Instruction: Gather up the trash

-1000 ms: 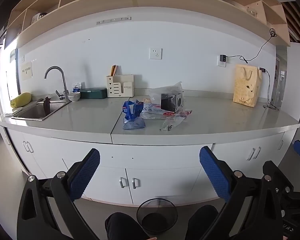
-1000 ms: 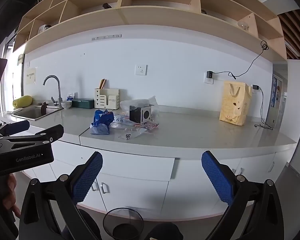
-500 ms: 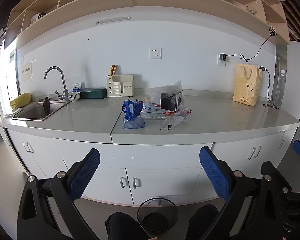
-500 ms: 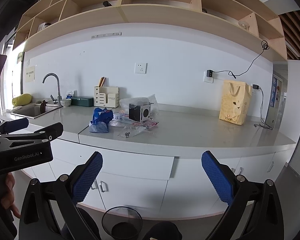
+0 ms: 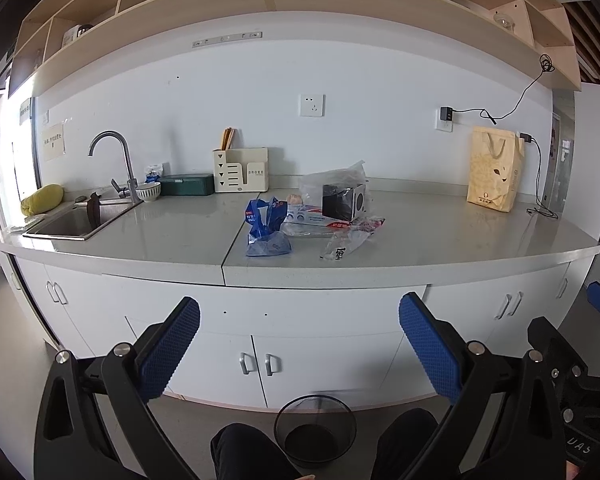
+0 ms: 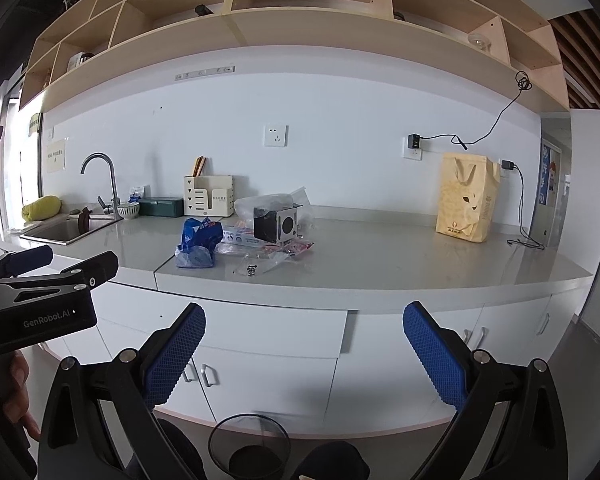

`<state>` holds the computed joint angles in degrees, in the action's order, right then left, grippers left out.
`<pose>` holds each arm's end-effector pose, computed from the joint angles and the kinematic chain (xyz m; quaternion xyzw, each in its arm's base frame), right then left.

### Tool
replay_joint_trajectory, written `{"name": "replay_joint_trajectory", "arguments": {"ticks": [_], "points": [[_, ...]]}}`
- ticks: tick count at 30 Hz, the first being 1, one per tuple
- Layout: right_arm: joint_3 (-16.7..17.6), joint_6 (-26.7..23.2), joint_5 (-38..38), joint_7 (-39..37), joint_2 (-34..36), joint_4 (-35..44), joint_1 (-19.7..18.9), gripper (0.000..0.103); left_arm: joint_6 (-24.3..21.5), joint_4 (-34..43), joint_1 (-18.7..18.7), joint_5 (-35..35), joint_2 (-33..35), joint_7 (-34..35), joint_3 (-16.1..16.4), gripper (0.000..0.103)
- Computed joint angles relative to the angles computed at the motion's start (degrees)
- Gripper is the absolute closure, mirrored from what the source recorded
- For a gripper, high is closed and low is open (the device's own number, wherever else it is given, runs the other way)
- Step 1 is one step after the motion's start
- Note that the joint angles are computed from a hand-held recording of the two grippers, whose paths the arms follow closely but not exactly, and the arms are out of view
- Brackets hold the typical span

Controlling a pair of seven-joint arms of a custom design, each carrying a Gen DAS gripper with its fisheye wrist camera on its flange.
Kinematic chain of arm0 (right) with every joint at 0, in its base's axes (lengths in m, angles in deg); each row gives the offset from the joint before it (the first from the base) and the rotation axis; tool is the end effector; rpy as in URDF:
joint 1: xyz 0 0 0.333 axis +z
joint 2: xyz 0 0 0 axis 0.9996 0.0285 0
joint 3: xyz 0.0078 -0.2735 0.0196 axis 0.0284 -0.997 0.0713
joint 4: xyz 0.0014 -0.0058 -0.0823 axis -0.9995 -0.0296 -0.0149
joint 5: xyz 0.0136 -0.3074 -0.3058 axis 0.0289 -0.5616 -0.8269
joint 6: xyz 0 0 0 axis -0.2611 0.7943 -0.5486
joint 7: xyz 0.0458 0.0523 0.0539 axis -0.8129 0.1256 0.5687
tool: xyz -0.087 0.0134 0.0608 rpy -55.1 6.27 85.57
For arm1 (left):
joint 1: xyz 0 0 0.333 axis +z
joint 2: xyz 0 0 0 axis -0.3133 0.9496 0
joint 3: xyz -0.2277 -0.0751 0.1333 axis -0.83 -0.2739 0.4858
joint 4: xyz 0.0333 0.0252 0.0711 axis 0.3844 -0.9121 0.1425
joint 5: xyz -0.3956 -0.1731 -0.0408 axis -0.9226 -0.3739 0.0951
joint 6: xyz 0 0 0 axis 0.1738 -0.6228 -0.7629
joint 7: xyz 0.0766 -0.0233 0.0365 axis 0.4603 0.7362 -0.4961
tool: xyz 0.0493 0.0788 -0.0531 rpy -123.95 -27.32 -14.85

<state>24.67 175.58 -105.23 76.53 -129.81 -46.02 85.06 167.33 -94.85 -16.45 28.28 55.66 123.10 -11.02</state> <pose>0.3181 0.2308 0.8486 -0.4916 0.6480 -0.4872 0.3179 0.5459 -0.0175 0.8911 -0.4431 0.7106 -0.4635 0.2896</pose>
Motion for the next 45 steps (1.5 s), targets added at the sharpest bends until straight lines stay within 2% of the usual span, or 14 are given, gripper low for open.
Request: {"name": "replay_joint_trajectory", "arguments": {"ticks": [27, 35, 38, 41, 45], "points": [[-0.3, -1.0, 0.6, -0.3, 0.5, 0.4, 0.5, 0.003, -0.5, 0.7, 0.6, -0.3, 0.8, -0.4, -0.3, 0.004], [-0.8, 0.3, 1.1, -0.7, 1.5, 0.3, 1.2, 0.003, -0.3, 1.7, 0.9, 0.4, 2.2, -0.7, -0.6, 0.004], [-0.9, 0.8, 0.8, -1.1, 2.7, 0.7, 1.4, 0.003, 0.1, 3.5, 1.0, 2.8, 4.0, -1.7, -1.2, 0.004], [-1.4, 2.3, 0.7, -1.6, 4.3, 1.2, 1.9, 0.003, -2.7, 7.8, 1.9, 1.2, 7.2, -2.2, -1.7, 0.004], [-1.5, 2.6, -0.2, -2.7, 7.0, 2.7, 2.3, 0.003, -2.1, 10.5, 2.6, 2.5, 9.7, -2.1, -3.2, 0.004]]}}
